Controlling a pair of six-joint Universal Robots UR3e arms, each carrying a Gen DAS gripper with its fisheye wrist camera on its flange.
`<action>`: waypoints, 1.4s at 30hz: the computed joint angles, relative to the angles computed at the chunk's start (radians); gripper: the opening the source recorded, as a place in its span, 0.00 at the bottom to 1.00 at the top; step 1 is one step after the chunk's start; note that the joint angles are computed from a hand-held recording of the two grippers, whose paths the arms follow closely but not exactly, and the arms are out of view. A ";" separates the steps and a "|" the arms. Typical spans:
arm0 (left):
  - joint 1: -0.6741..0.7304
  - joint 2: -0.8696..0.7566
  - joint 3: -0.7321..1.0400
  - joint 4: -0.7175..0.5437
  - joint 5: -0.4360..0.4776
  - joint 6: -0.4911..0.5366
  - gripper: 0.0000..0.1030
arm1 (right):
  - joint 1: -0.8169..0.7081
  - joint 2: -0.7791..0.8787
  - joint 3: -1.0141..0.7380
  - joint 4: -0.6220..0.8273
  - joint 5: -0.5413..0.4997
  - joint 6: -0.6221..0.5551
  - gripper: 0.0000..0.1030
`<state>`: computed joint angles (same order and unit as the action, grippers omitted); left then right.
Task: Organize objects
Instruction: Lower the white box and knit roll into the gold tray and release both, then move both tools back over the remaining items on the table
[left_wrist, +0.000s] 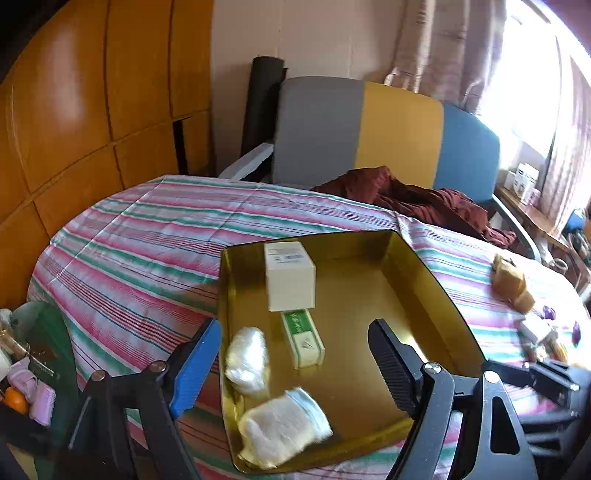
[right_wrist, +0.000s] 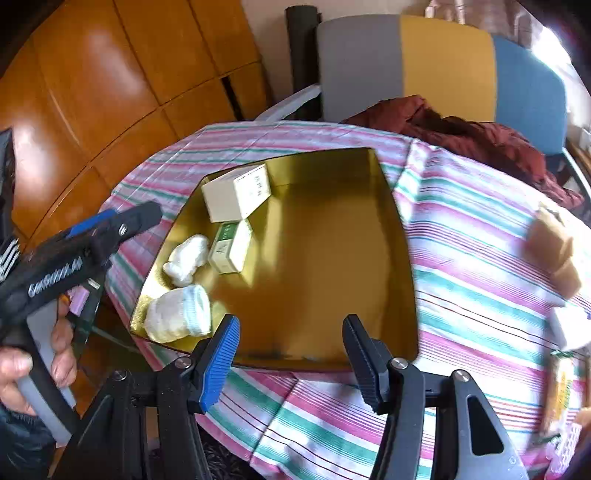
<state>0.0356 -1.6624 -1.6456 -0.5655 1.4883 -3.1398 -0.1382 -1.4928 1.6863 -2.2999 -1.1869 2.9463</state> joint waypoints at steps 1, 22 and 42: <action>-0.009 0.009 -0.010 0.006 0.004 0.001 0.80 | -0.007 -0.015 0.014 -0.010 -0.004 0.002 0.57; -0.160 0.013 0.001 -0.018 -0.001 0.047 0.81 | -0.289 -0.271 0.215 -0.002 -0.015 -0.044 0.57; -0.415 -0.285 0.373 -0.222 -0.124 0.159 0.79 | -1.000 -0.500 0.229 0.301 0.064 -0.278 0.57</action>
<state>-0.3790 -1.9471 -1.2726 -0.7871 1.3639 -2.9810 -1.1378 -1.9931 1.9156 -1.9989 -1.1233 2.6686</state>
